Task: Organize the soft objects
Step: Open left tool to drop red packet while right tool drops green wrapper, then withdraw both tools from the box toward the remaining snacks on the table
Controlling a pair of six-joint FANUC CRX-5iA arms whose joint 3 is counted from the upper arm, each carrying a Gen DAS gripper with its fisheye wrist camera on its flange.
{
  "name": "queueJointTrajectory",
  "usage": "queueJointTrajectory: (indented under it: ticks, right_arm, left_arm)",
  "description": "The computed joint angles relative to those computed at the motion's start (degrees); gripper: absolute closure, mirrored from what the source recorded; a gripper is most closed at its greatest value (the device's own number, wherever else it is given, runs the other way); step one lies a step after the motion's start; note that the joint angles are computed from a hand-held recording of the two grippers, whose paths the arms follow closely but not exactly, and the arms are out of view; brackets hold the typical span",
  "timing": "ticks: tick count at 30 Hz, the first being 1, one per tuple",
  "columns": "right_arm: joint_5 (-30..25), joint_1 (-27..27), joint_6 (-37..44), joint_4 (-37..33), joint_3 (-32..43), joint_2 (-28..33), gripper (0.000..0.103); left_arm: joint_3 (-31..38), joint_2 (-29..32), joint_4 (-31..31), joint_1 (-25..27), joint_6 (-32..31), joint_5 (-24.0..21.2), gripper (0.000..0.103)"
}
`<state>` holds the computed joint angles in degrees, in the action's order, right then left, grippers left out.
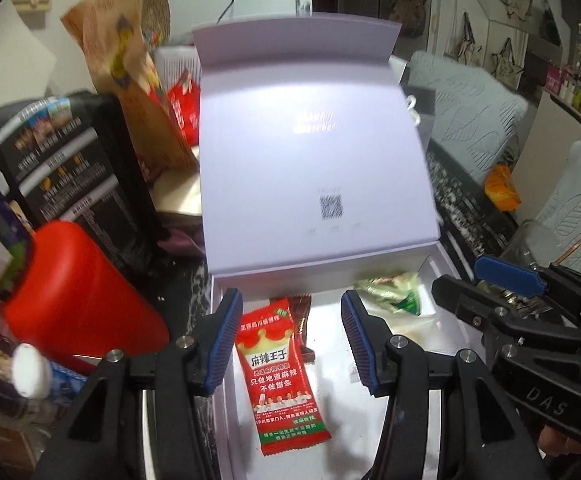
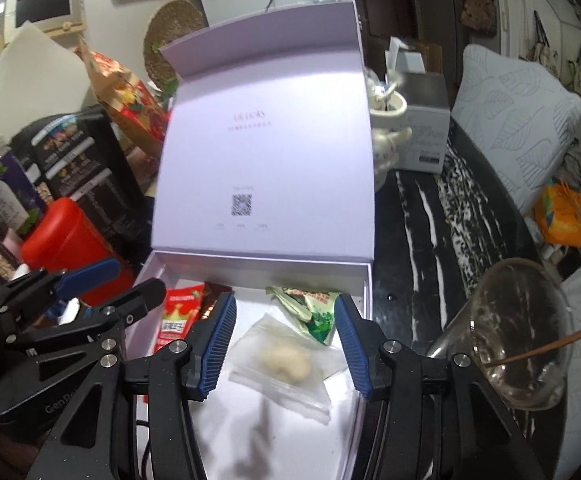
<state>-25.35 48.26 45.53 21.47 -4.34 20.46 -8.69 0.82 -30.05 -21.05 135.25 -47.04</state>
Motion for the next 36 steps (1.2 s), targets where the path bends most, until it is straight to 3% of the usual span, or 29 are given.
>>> queueJointTrajectory:
  ticks: [7,16,23,25,26,27,28,30,31,33,36]
  right_arm:
    - [3.2,0.7,-10.7,11.6,-6.5,-5.4,0.052]
    - [6.4,1.2,-29.1,33.0,-16.5,-14.2,0.051]
    - [9.2,-0.8,-49.5,55.1,-25.1,-22.5,0.027]
    - [8.6,-0.8,-53.0,59.0,-26.5,-24.3,0.023]
    - [7.5,-0.3,-53.7,59.9,-27.1,-25.3,0.016]
    - [6.1,0.4,-53.9,60.2,-27.5,-26.0,0.012]
    - [4.1,1.6,-53.3,59.4,-27.6,-26.6,0.007]
    - [0.7,3.4,-53.5,59.9,-28.6,-28.2,0.007]
    - [-0.3,3.9,-53.5,60.1,-29.0,-28.8,0.006]
    - [-3.4,5.8,-53.1,59.4,-30.0,-30.2,0.0]
    - [-8.1,8.3,-53.8,59.3,-31.7,-32.4,0.0]
  left_arm:
    - [0.3,-4.3,-4.2,-3.5,2.9,-1.8,0.052]
    - [0.3,-9.3,-8.9,-9.1,6.7,-4.6,0.052]
    - [-0.1,-14.2,-13.5,-15.5,10.0,-7.2,0.052]
    - [0.0,-15.1,-14.8,-17.2,11.1,-8.2,0.052]
    - [0.1,-15.4,-15.4,-18.0,11.6,-8.7,0.052]
    - [0.2,-15.8,-16.2,-19.1,12.2,-9.6,0.05]
    - [0.3,-16.2,-17.1,-20.4,13.0,-10.5,0.039]
    - [0.3,-16.7,-19.5,-22.7,14.9,-11.9,0.02]
    - [0.5,-16.7,-21.8,-24.6,16.7,-13.5,0.015]
    - [1.0,-16.5,-25.4,-28.3,18.9,-16.8,0.012]
    - [0.6,-17.3,-25.6,-29.8,19.0,-17.2,0.012]
